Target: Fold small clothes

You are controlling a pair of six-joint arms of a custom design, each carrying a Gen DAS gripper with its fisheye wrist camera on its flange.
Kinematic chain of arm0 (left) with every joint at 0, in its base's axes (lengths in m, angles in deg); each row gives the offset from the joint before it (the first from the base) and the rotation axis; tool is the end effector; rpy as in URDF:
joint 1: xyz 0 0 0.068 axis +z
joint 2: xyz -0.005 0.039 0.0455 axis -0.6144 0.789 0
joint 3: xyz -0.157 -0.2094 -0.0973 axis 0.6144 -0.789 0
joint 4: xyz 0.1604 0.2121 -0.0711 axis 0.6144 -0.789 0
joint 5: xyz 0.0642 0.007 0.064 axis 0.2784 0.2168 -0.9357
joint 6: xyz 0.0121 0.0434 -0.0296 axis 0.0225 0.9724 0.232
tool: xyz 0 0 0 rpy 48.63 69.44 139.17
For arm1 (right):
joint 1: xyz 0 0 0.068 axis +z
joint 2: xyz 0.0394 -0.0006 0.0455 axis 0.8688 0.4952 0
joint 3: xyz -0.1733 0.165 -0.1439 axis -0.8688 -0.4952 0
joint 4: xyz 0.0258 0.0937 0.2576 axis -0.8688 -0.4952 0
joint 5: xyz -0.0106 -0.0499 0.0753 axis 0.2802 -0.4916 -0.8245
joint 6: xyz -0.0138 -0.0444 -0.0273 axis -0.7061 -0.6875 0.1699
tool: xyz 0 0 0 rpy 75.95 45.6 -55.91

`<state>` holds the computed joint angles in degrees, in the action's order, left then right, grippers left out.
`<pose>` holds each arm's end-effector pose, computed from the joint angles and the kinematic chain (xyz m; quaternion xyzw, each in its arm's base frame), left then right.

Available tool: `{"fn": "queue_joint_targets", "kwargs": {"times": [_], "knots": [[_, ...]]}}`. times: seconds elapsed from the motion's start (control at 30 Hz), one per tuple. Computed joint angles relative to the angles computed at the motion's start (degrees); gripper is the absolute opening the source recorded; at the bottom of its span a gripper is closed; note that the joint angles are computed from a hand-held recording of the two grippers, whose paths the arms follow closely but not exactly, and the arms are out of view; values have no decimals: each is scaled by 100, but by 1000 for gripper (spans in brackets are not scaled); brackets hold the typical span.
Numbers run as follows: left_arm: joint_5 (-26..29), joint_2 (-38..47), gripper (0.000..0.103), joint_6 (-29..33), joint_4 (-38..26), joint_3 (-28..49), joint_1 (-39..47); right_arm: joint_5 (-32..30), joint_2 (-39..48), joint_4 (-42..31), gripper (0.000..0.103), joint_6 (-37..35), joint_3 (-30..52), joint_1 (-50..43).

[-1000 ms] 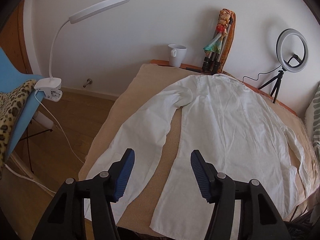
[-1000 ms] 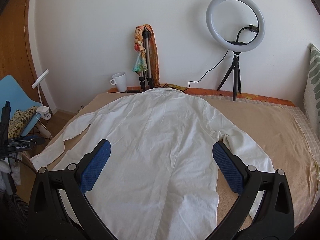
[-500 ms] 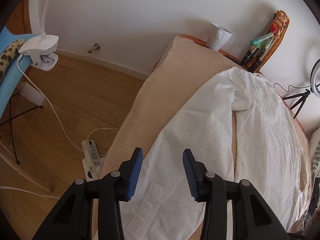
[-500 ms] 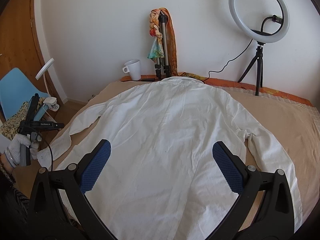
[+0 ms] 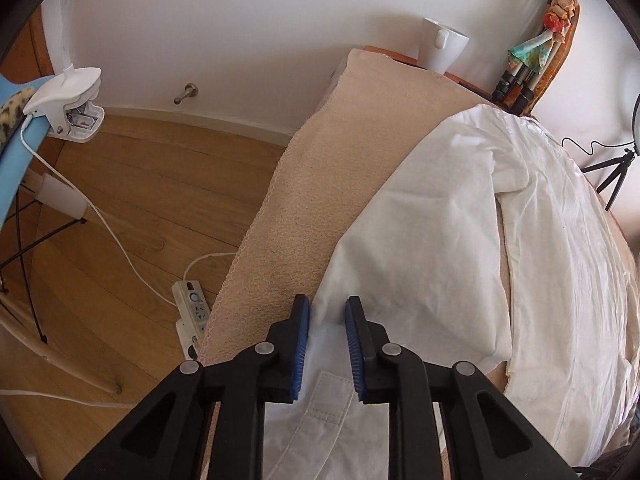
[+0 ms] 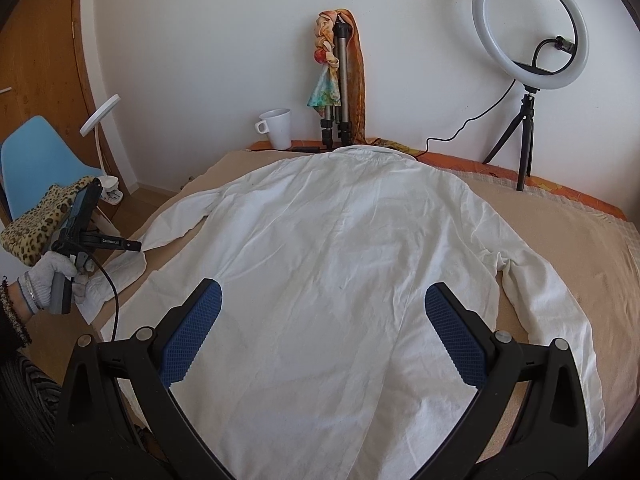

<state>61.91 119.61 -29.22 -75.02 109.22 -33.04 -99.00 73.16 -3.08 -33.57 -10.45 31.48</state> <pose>0.3458 0.0213 0.1666 0.0036 0.9698 -0.0967 0.2238 0.1208 -0.0484 0.3043 -0.0291 0.9235 0.0563 0.3782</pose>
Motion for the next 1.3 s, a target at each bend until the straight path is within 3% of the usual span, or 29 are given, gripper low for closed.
{"fn": "queue_joint_targets", "kwargs": {"times": [0.07,0.47,0.7,1.07,1.17,1.3], "knots": [[1,-121,0,13,113,-116,-7,32,-37,8,103,13,-25,57],[731,-1238,0,-299,298,-538,45,57,-150,14,103,-40,-34,94],[1021,-2013,0,-586,197,-651,-652,99,-223,10,103,-39,-89,173],[42,-2177,0,-786,197,-897,-3012,125,-195,-1,103,-21,-70,203],[42,-2001,28,-778,59,-851,-3327,122,-186,-6,103,-36,-64,209],[110,-2314,31,-835,-123,-987,-3558,55,-94,-31,103,-3,-37,187]]}}
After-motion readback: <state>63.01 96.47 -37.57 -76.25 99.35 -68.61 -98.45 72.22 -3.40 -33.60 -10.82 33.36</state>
